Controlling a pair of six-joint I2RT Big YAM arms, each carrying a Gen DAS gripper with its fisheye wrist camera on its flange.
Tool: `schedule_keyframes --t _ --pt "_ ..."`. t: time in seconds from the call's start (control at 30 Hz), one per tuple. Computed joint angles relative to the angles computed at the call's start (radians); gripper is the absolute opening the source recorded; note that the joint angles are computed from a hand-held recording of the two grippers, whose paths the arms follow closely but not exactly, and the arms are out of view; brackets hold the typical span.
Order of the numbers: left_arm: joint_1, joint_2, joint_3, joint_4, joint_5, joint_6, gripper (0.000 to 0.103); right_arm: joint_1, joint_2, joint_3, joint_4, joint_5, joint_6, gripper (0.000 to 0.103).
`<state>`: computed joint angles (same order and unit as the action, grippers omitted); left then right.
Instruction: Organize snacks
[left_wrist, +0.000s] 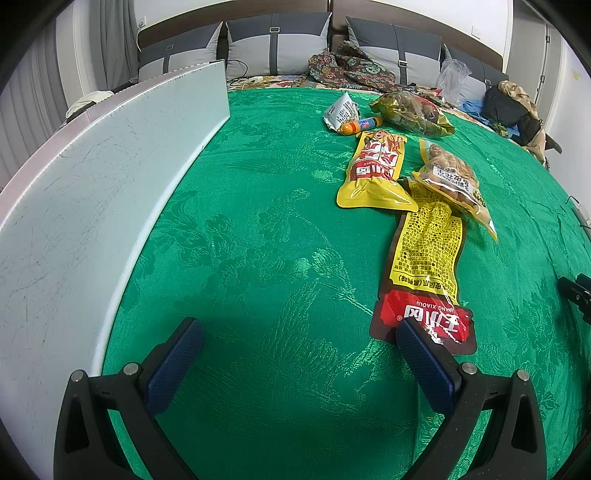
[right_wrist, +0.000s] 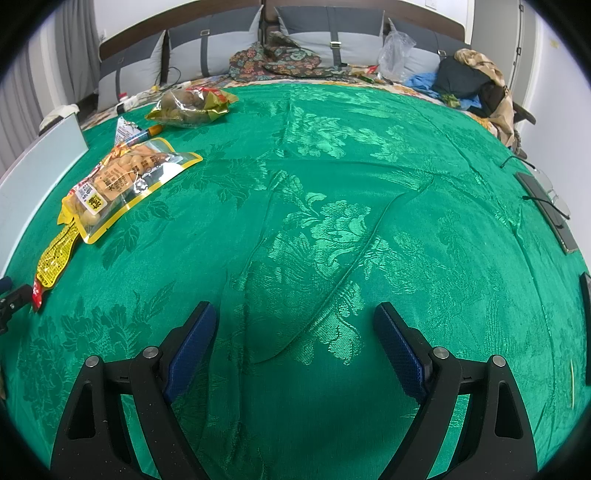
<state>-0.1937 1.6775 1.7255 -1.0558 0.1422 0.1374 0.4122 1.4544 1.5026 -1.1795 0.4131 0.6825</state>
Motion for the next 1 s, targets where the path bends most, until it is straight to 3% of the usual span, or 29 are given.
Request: schedule_keyframes --t 0.5,0.63,0.77,0.9,1.0 --pt "0.003 0.004 0.008 -0.011 0.011 0.002 0.103 -0.001 0.0 0.0 0.0 -0.001 -0.001 0.09" --pt "0.018 0.062 0.119 -0.173 0.057 0.08 0.102 0.0 0.0 0.0 0.001 0.0 0.0 0.09" --pt "0.023 0.108 0.226 -0.304 0.186 0.11 0.101 -0.001 0.0 0.0 0.001 -0.001 -0.001 0.09" --pt "-0.054 0.129 0.289 -0.344 0.143 0.241 0.101 -0.001 0.0 0.0 0.001 -0.001 -0.001 0.09" --pt "-0.118 0.193 0.371 -0.395 0.065 0.274 0.101 -0.001 0.0 0.0 0.001 -0.001 -0.001 0.09"
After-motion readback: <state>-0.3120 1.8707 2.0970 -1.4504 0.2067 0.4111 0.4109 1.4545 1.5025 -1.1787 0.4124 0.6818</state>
